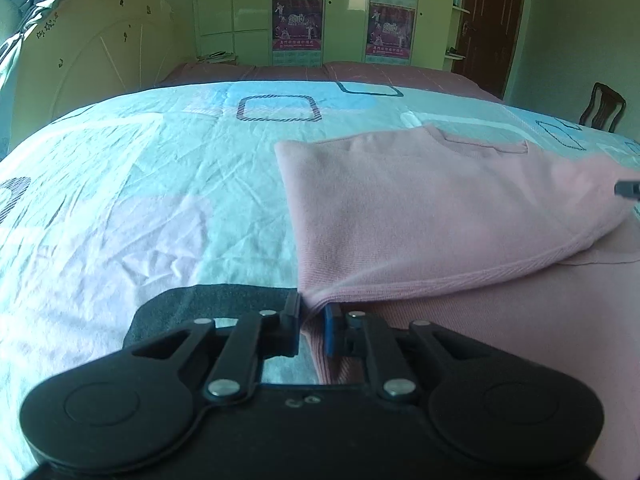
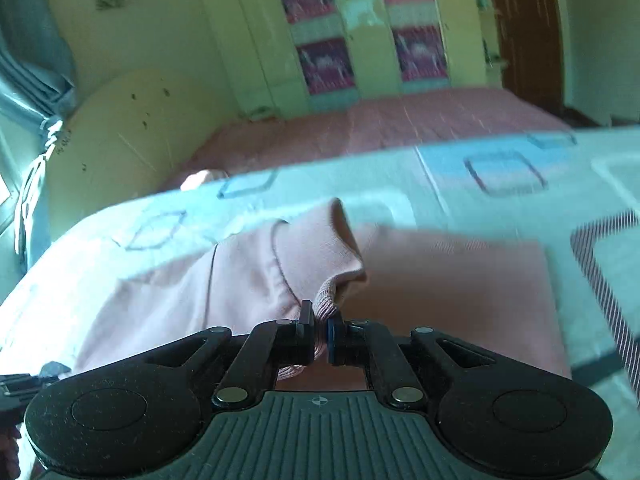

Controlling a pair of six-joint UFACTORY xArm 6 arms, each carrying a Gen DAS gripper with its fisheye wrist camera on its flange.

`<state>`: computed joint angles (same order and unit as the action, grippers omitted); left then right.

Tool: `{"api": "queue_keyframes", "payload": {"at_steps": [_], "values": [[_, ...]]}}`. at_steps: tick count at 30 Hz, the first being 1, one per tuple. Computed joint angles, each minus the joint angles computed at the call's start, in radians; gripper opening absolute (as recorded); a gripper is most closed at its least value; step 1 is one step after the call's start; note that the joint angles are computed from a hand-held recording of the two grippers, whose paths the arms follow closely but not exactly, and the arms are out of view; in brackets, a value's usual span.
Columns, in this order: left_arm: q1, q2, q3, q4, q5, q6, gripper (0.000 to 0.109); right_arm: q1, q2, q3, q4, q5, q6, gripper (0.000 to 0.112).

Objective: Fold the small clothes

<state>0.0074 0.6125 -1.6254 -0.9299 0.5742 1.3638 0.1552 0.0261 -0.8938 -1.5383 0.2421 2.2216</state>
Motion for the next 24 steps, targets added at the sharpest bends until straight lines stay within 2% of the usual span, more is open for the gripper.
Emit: {"api": "queue_keyframes", "payload": {"at_steps": [2,6,9,11,14,18,21,22,23,24], "values": [[0.002,0.003,-0.005,0.008,0.006,0.002,0.01,0.006,0.011,0.025,-0.089,-0.008,0.16,0.005],[0.002,0.015,-0.025,0.028,0.019,-0.005,0.01,0.016,-0.016,0.067,-0.158,0.005,0.287,0.005],[0.001,0.032,-0.048,0.039,0.026,-0.014,0.01,0.024,-0.035,0.078,-0.131,0.018,0.262,0.005],[-0.001,0.033,-0.048,0.041,0.025,-0.011,0.01,0.019,-0.023,0.07,-0.068,0.016,0.196,0.005],[0.0,0.04,-0.06,0.048,0.032,-0.012,0.01,0.018,-0.014,0.065,-0.068,0.013,0.194,0.005],[0.002,0.041,-0.059,0.031,0.034,0.0,0.01,0.036,-0.07,0.059,-0.156,0.068,0.236,0.005],[-0.002,0.028,-0.031,-0.005,0.011,0.041,0.01,0.107,-0.172,0.088,-0.373,0.221,0.324,0.005],[-0.006,0.021,-0.017,-0.015,-0.003,0.063,0.01,0.119,-0.184,0.098,-0.403,0.242,0.322,0.005],[-0.01,0.017,-0.009,-0.021,-0.015,0.076,0.01,0.106,-0.161,0.092,-0.392,0.222,0.304,0.005],[-0.012,0.015,-0.004,-0.024,-0.021,0.078,0.01,0.067,-0.109,0.073,-0.339,0.159,0.268,0.005]]}}
